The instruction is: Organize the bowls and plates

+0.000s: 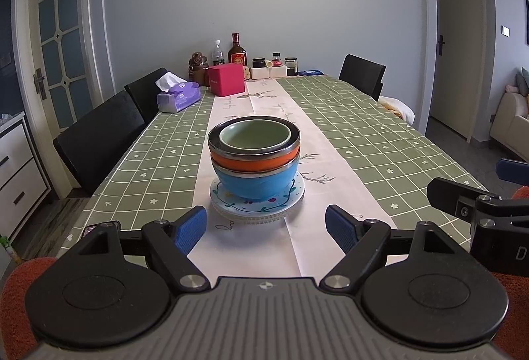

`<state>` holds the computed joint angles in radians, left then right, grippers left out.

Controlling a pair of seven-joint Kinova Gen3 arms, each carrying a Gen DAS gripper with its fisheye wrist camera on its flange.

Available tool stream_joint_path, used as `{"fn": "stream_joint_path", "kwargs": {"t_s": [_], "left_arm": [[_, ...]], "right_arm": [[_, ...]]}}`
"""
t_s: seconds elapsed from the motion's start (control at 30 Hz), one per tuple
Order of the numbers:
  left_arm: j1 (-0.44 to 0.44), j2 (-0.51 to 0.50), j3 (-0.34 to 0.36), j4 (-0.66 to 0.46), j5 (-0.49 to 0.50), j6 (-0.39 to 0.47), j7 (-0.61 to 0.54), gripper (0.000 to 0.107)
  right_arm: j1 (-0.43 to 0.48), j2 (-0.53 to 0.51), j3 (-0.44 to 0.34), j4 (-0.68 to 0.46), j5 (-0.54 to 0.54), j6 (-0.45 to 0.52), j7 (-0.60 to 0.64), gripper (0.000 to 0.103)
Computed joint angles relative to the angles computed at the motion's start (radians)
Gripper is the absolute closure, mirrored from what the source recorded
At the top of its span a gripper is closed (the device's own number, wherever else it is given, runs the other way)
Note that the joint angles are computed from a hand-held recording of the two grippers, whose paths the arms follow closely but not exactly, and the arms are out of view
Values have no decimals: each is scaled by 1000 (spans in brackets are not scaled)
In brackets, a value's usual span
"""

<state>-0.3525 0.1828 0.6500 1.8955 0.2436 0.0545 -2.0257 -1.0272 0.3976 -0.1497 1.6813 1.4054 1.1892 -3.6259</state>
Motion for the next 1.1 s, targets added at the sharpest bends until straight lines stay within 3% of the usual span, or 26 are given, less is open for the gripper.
{"fn": "stream_joint_path", "kwargs": {"t_s": [1.1], "left_arm": [[6,-1,-4,3,8,-1,-3,12]], "right_arm": [[5,-5,-5,8,12,-13,16,4]]}}
